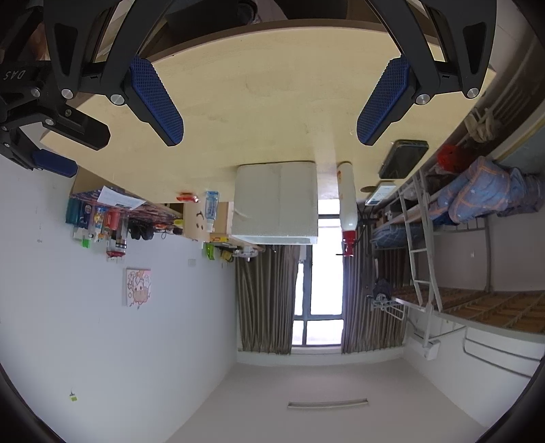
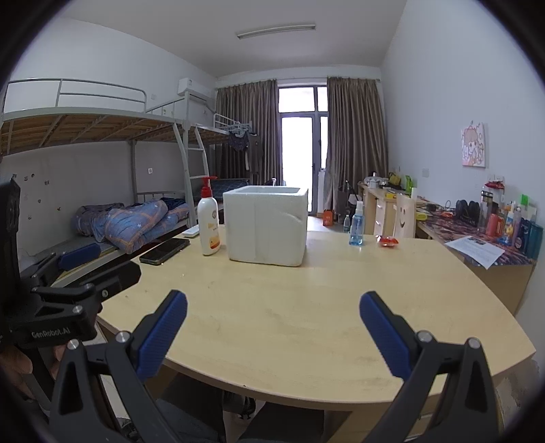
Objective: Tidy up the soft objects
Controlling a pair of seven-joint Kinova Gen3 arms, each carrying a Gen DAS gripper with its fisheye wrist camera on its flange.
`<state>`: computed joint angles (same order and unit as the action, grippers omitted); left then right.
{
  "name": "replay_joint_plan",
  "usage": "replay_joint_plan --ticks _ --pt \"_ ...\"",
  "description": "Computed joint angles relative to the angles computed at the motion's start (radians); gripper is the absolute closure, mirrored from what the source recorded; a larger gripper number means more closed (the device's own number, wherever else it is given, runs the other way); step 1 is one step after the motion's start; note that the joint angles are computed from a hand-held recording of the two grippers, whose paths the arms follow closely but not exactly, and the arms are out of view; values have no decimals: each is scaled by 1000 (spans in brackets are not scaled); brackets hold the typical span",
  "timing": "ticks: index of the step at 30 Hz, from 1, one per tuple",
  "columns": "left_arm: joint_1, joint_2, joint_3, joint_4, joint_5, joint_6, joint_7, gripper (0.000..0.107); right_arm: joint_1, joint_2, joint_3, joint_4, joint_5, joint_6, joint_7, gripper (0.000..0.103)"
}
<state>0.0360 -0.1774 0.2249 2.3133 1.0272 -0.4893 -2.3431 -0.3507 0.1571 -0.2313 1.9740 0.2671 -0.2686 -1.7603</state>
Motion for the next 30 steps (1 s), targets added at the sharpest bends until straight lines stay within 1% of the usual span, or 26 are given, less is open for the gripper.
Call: replay_joint_plan --ticks 3,6,11,20,23,30 --pt "1 -1 -2 5 -10 1 8 5 3 1 -4 -2 7 2 -11 1" --pt "-1 -8 -2 9 -13 1 13 5 -22 -2 15 3 -33 -2 24 1" --pt "-4 -5 7 10 -14 -14 13 5 -16 -1 9 2 -32 -4 23 1" --pt "3 -7 3 18 -27 -22 32 5 -17 -2 8 5 -37 -3 28 1" --pt "0 -8 4 18 -28 -20 33 5 -31 0 19 6 -58 -5 49 1" --pt "-9 -13 4 15 -30 -6 28 5 -20 -2 8 8 -44 -1 41 1"
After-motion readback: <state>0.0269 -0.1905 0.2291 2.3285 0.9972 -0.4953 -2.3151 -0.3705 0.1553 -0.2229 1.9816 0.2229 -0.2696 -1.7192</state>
